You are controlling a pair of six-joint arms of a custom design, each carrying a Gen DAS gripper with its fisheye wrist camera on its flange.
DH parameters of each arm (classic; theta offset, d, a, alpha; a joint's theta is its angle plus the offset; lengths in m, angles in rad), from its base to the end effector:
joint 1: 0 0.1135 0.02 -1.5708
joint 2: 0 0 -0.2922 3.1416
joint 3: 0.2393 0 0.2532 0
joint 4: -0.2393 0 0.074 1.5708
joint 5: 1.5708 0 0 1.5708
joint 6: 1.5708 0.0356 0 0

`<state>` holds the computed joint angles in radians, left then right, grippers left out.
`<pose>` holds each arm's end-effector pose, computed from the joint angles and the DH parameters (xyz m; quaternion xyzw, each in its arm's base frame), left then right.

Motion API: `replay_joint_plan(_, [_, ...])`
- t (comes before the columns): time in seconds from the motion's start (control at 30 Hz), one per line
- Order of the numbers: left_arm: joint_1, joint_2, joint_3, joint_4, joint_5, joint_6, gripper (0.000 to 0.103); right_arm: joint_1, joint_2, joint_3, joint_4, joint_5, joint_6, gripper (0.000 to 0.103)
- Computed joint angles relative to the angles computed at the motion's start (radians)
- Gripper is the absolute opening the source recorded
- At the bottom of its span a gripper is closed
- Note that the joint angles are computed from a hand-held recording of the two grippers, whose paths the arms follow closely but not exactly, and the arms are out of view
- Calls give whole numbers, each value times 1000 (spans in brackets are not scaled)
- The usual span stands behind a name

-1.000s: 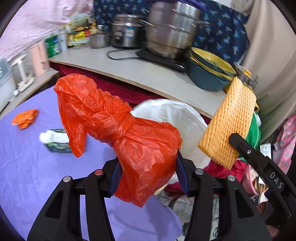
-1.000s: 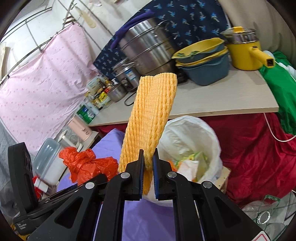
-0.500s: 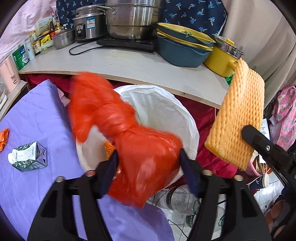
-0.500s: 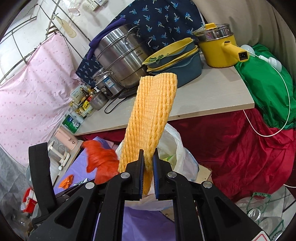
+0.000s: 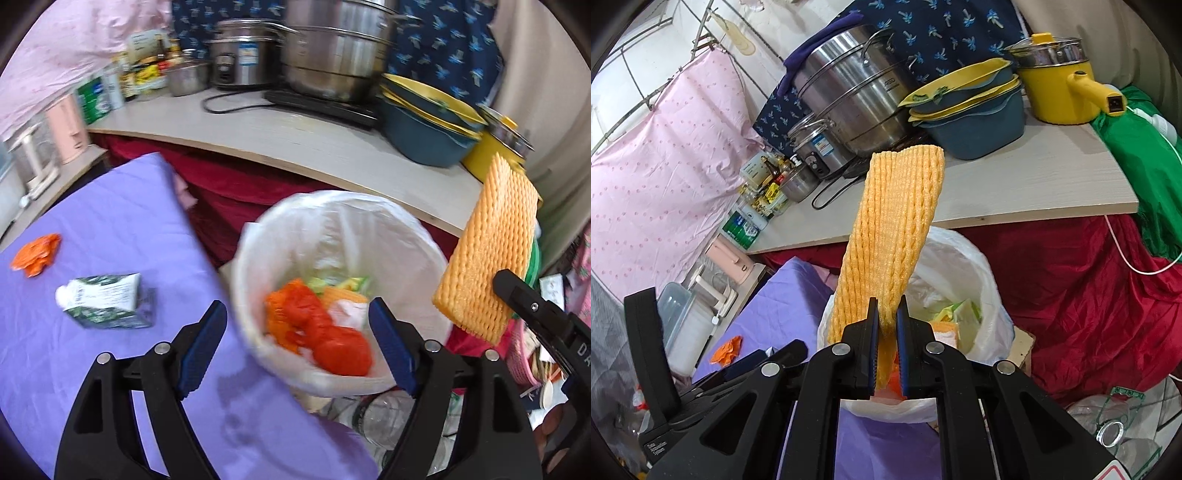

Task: Collect trash
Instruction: 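Open both grippers to drop the sleeve and red bag into the bin, then move both open tools back toward the milk carton and orange bag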

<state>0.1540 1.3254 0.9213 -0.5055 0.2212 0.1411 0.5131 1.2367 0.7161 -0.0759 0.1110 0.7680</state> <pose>0.2636 0.0330 0.2696 0.0298 0.9403 -0.0558 0.3345 0.2266 0.1232 0.2578 0.1379 0.8719 0.2400 0.4040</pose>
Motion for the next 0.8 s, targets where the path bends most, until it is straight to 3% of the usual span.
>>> replay_joint_plan(0.2, [128, 0, 7, -8, 31, 35, 76, 26, 127, 63, 39, -22, -13, 9])
replay_joint_plan(0.4, [213, 7, 21, -8, 55, 61, 76, 53, 214, 126, 54, 0, -17, 20])
replay_joint_plan(0.7, [276, -3, 29, -11, 78, 75, 79, 102, 210, 153, 42, 44, -4, 36])
replay_joint_plan(0.8, [301, -4, 34, -20, 93, 81, 79, 133, 206, 170, 26, 63, -3, 36])
